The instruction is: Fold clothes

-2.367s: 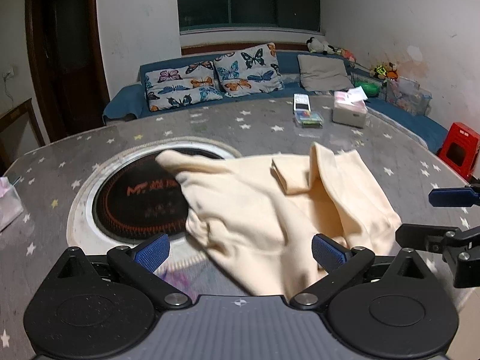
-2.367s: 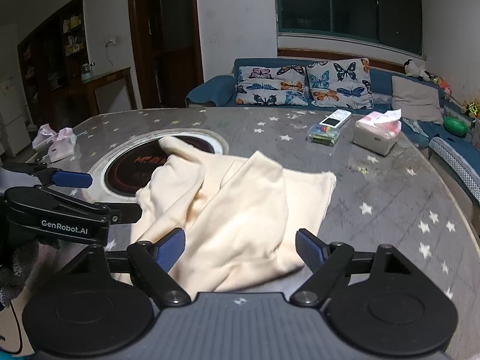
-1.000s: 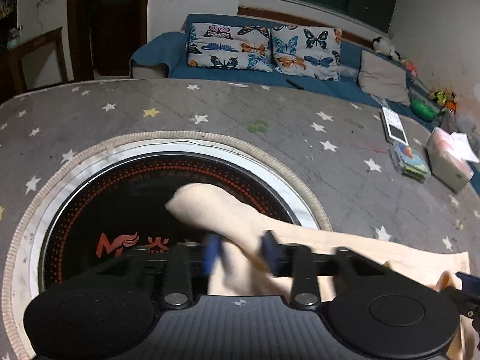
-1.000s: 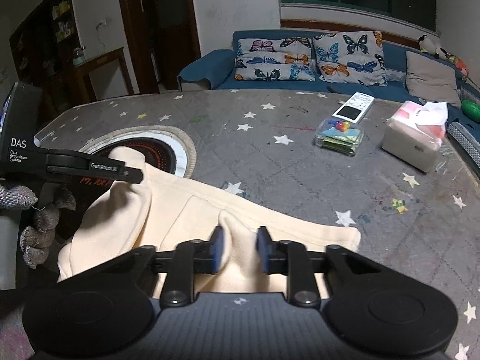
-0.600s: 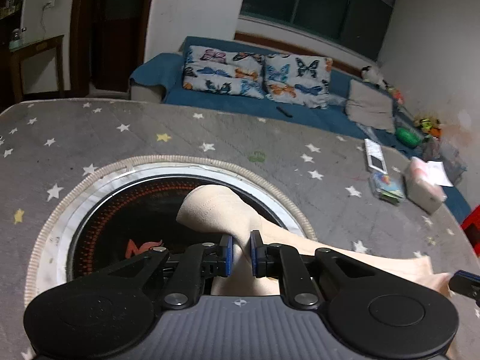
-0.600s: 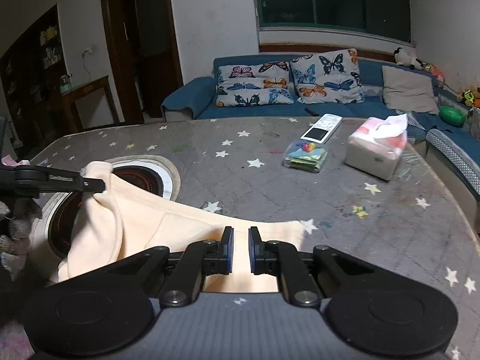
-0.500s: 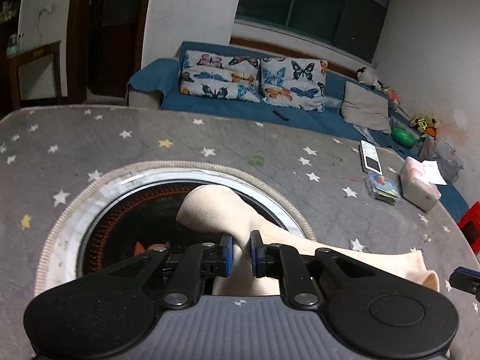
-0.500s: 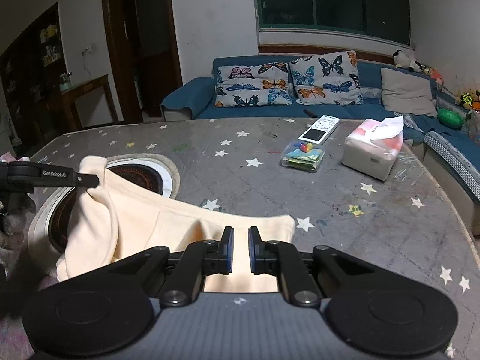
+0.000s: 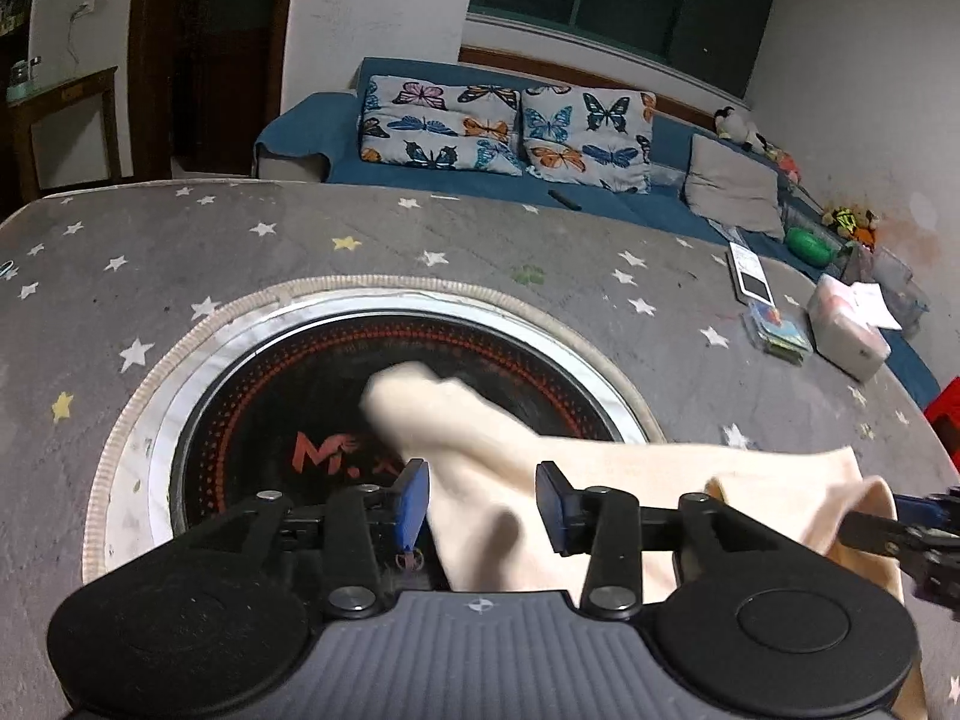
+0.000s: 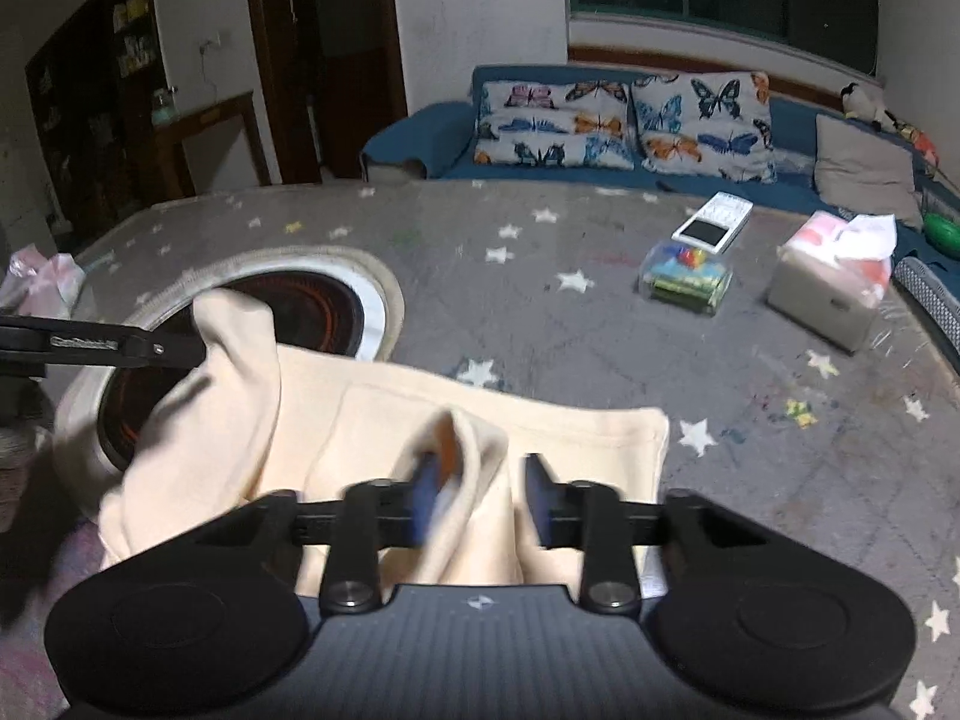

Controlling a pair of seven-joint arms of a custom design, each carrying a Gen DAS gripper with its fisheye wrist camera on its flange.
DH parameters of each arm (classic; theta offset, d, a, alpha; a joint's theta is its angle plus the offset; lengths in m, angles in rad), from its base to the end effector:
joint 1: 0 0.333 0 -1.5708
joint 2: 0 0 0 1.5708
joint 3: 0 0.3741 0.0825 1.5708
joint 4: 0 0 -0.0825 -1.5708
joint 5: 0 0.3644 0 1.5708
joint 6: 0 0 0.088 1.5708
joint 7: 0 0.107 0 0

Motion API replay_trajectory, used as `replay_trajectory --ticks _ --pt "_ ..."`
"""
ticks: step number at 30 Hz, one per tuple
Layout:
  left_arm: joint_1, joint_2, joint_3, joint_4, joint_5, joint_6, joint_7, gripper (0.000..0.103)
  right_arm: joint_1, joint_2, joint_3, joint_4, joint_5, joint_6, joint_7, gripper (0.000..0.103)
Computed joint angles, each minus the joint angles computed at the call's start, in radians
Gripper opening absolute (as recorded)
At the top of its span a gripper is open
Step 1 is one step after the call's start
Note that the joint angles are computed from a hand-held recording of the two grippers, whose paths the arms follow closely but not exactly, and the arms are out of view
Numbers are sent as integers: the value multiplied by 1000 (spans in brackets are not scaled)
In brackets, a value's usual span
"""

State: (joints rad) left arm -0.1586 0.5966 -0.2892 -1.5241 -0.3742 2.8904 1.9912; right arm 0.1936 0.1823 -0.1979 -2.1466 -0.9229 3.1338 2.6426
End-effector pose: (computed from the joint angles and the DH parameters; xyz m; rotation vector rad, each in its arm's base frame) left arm 0.7217 -0.2579 0.4667 -1.4344 2.2281 -1.1234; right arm 0.5843 0.0734 0.4589 -1.6128 1.8512 -0.7277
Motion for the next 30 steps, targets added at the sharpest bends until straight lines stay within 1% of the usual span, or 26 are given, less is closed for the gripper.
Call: replay_trajectory --ticks 1,2,3,5,7,10,12,13,14,17,19,21,22,24,27,29,30 --pt "5 0 -7 -2 -3 -2 5 45 17 2 -20 2 -32 1 31 12" --pt "3 3 -8 3 -3 -8 5 50 39 -1 -49 4 -85 4 85 9" --pt "-9 9 5 13 4 -11 -7 51 54 -4 -72 7 -144 5 143 7" --pt "-39 24 38 40 25 -19 -47 52 83 -23 -113 15 -309 -2 305 4" --pt "-62 48 60 83 44 -40 -92 52 92 -53 -125 17 -468 -26 458 4" --pt "-121 90 133 157 107 -72 -197 52 75 -108 -105 -6 -618 -85 619 4" --pt "-134 120 149 202 137 -93 -248 49 61 -160 -79 -43 -683 -153 713 4" --pt "-134 132 150 220 148 -102 -267 41 55 -191 -63 -69 -708 -196 763 4" --pt "-129 139 144 228 155 -103 -275 27 47 -222 -45 -96 -724 -239 805 4" --pt "-102 139 107 216 158 -79 -260 15 16 -304 1 -186 -719 -324 881 4" --pt "-70 119 67 177 135 -45 -231 14 -12 -354 23 -257 -656 -355 896 6" --pt "-20 91 6 132 91 -13 -181 13 -38 -380 42 -307 -588 -373 886 8" --pt "7 75 -25 108 64 4 -152 13 -50 -387 54 -321 -569 -381 884 11" --pt "63 39 -87 53 6 45 -85 11 -74 -399 77 -348 -540 -391 889 11" --pt "172 -14 -203 -33 -104 106 39 11 -109 -415 111 -381 -507 -403 893 12" --pt "247 -47 -273 -89 -182 139 115 11 -135 -420 134 -390 -505 -408 894 20" --pt "286 -62 -309 -115 -222 155 153 11 -148 -420 146 -392 -507 -410 897 20"
